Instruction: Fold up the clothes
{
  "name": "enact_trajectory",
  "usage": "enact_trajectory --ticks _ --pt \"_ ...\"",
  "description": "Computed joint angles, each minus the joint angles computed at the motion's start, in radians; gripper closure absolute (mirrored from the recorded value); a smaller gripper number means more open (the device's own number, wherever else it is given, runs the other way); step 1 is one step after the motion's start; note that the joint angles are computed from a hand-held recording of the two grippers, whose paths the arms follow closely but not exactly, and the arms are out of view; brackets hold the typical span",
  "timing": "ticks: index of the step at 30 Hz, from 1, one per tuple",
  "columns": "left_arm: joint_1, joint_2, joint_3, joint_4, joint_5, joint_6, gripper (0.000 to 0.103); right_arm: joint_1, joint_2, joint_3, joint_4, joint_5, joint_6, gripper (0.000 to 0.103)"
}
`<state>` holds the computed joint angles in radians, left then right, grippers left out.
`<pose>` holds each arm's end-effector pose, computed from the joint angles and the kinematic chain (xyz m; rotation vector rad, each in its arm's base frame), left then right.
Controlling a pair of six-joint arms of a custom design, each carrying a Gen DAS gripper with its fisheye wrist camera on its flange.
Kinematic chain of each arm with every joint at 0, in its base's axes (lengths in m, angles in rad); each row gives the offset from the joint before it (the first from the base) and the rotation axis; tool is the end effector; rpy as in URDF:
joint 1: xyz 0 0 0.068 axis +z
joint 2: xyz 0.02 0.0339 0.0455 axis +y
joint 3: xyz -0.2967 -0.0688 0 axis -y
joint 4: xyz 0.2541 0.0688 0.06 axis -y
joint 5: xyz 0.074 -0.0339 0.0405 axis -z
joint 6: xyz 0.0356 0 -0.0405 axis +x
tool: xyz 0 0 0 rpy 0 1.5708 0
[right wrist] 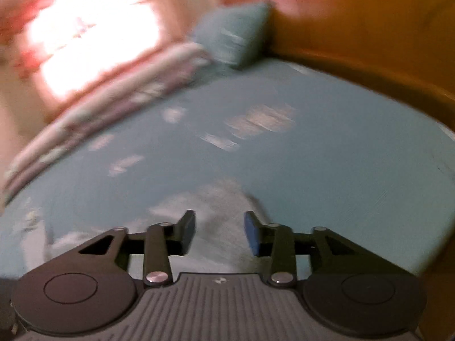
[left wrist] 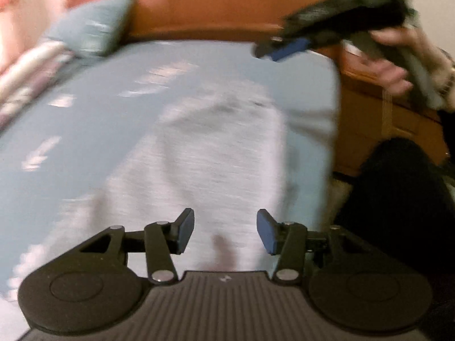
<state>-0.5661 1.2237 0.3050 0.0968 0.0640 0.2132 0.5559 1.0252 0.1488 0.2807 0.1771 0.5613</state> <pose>0.1638 -0.1068 0.1467 0.9412 2.2125 -0.2416 0.1435 0.0817 0.1491 0.1089 2.1883 0.4503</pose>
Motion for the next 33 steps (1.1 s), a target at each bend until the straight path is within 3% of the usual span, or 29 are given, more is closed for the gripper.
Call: enact_trajectory --ticks 5,7,9,13,16,19,21,23,26,30,33 --pt "0.266 0.09 0.011 0.023 0.037 -0.038 0.053 0.052 0.498 0.167 0.37 -0.208 -0.077 0.053" --pt "0.328 0.207 0.034 0.005 0.061 -0.03 0.054 0.062 0.671 0.272 0.428 -0.29 -0.08 0.053" --pt "0.355 0.219 0.015 0.006 0.065 0.024 0.054 0.085 0.803 0.386 0.419 -0.324 -0.079 0.053" --pt "0.45 0.075 0.08 -0.107 0.132 0.139 0.052 0.094 0.981 0.461 0.487 -0.434 -0.12 0.053" --pt "0.572 0.146 0.231 -0.155 0.255 0.143 0.05 0.109 0.989 0.48 0.371 -0.477 -0.143 0.053" --pt "0.653 0.333 0.4 -0.201 0.409 0.067 0.049 0.086 1.017 0.485 0.392 -0.544 -0.17 0.051" --pt "0.687 0.5 0.528 -0.29 0.521 0.012 0.051 0.063 1.024 0.494 0.388 -0.586 -0.147 0.051" --pt "0.701 0.612 0.596 -0.318 0.593 -0.053 0.051 0.047 1.032 0.487 0.404 -0.612 -0.148 0.051" --pt "0.732 0.716 0.665 -0.404 0.688 -0.046 0.051 0.034 1.039 0.494 0.403 -0.633 -0.166 0.051" --pt "0.735 0.737 0.672 -0.418 0.642 -0.027 0.051 0.028 1.019 0.472 0.394 -0.641 -0.175 0.051" --pt "0.76 0.786 0.711 -0.49 0.677 0.021 0.05 0.032 1.004 0.477 0.366 -0.623 -0.203 0.051"
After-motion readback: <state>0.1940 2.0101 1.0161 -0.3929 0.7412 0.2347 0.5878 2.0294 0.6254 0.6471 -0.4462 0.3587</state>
